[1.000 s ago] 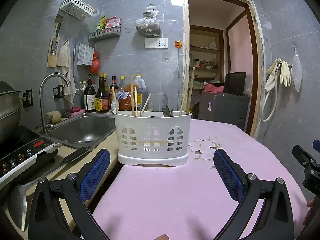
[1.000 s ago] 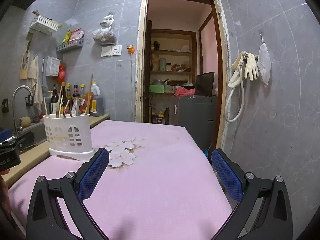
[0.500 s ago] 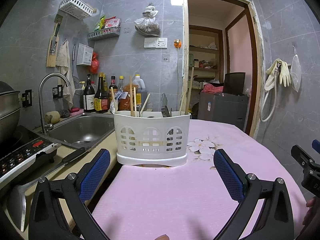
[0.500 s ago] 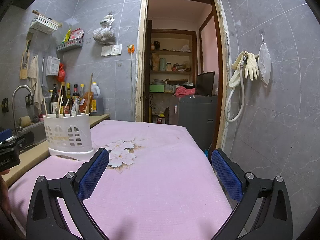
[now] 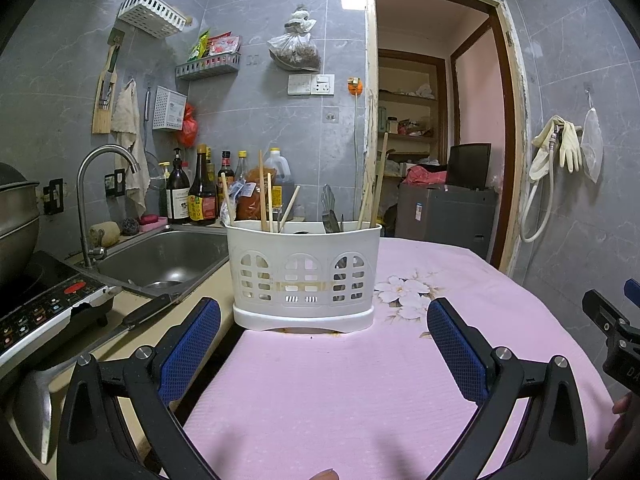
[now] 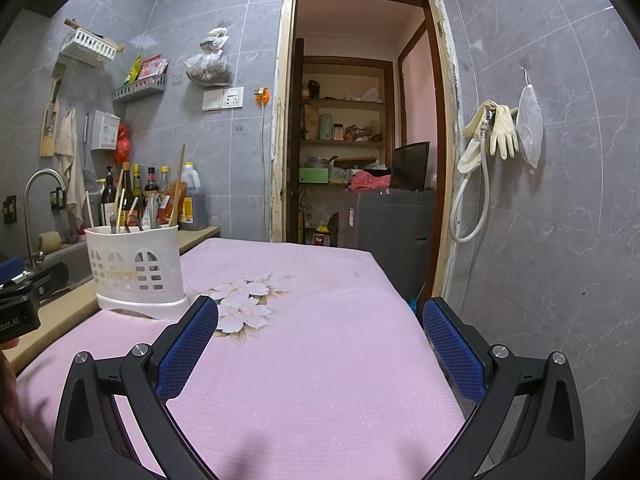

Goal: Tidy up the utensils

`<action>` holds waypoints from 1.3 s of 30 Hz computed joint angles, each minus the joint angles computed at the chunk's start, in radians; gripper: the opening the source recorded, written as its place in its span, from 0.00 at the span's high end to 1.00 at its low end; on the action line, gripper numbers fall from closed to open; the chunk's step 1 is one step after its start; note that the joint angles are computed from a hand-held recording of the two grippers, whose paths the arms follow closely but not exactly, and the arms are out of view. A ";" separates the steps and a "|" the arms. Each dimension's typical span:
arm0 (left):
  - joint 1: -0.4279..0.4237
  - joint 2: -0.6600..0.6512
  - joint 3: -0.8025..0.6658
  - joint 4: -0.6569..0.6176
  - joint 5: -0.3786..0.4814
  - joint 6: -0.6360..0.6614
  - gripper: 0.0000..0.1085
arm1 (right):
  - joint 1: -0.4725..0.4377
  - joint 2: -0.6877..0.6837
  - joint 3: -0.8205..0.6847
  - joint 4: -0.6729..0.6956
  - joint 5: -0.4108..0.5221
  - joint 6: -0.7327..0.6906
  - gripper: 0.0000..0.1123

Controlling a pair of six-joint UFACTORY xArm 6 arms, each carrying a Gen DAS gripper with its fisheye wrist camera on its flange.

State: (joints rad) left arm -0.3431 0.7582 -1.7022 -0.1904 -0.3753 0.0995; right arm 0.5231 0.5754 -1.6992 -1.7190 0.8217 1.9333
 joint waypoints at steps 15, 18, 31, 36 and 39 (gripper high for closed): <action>-0.001 0.006 -0.009 0.001 0.005 0.001 0.07 | -0.001 0.010 -0.009 0.008 0.000 -0.008 0.08; 0.001 0.010 -0.014 0.007 0.007 -0.003 0.07 | -0.002 0.011 -0.010 0.006 0.000 -0.004 0.08; 0.004 0.016 -0.022 0.026 0.011 -0.019 0.07 | -0.004 0.008 -0.007 0.007 -0.004 -0.005 0.08; 0.001 0.015 -0.021 0.012 0.012 -0.006 0.07 | -0.003 0.009 -0.006 0.007 -0.002 -0.004 0.08; 0.000 0.016 -0.023 0.010 0.011 -0.004 0.07 | -0.003 0.009 -0.006 0.008 -0.002 -0.005 0.08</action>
